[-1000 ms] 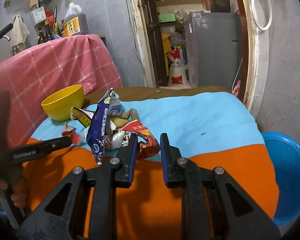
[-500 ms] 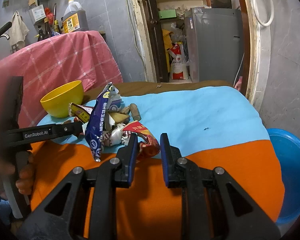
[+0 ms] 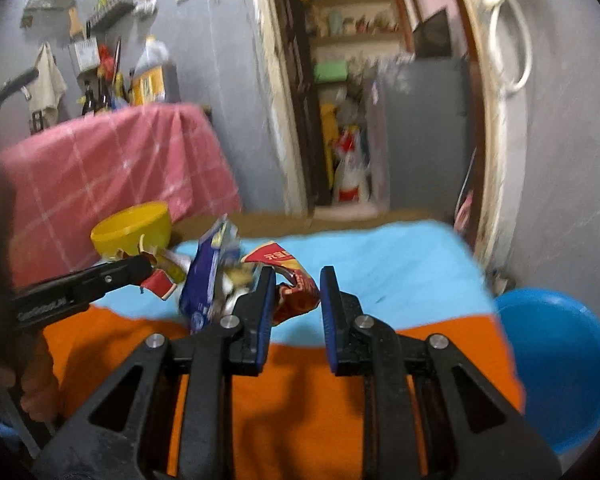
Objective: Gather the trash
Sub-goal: 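Lift both held wrappers and carry them over the blue bucket, then open the right gripper over the bucket while the left gripper releases its scraps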
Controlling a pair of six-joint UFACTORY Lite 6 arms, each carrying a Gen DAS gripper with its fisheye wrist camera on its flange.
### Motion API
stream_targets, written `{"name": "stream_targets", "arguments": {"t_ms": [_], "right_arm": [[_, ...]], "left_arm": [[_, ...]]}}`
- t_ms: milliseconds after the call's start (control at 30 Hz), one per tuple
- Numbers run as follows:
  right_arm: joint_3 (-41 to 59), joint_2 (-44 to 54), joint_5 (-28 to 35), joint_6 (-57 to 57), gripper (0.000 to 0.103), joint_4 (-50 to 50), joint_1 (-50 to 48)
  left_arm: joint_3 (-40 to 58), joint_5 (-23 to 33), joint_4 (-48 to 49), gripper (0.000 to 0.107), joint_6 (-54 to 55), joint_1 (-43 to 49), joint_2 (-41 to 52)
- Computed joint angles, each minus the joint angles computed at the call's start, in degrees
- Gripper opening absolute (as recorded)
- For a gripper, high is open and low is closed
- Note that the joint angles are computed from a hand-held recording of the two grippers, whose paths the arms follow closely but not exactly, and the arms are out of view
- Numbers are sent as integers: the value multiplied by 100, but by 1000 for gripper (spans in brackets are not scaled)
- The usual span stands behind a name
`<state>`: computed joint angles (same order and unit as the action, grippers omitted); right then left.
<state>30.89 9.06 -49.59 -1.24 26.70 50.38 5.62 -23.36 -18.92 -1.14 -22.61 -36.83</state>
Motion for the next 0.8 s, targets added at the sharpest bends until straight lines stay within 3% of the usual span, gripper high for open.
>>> {"name": "stream_targets", "arguments": {"t_ms": [67,167,267,400,500,700,800], "right_arm": [[-343,-419,-313,-149,31,278,47],[-906,-1223,-869,-769,31,1118,225],[-1436,-2036,-1477,-1478,31,2084,376],[-1781,-2571,-1797,-2053,31,2777,133],[-1991,-2787,-1469,-1897,31,2606,-578],[-1925,-2306,-188,-744,32,936,-2693],[-1631,-1655,259,-54,32,-54,-3588]], "left_arm": [[231,-353,-1113,18,890,-726,77],[826,-1045,-1711,18,1369,-1571,718],[1646,-1553,-1560,18,1289,-2054,1768],[2937,-1626,-1052,19,853,-2364,3268],[4086,-1235,-680,19,505,-2448,4371],[6748,559,205,19,-432,-2258,6533],[8275,1681,1660,19,-2061,-2111,7685]]}}
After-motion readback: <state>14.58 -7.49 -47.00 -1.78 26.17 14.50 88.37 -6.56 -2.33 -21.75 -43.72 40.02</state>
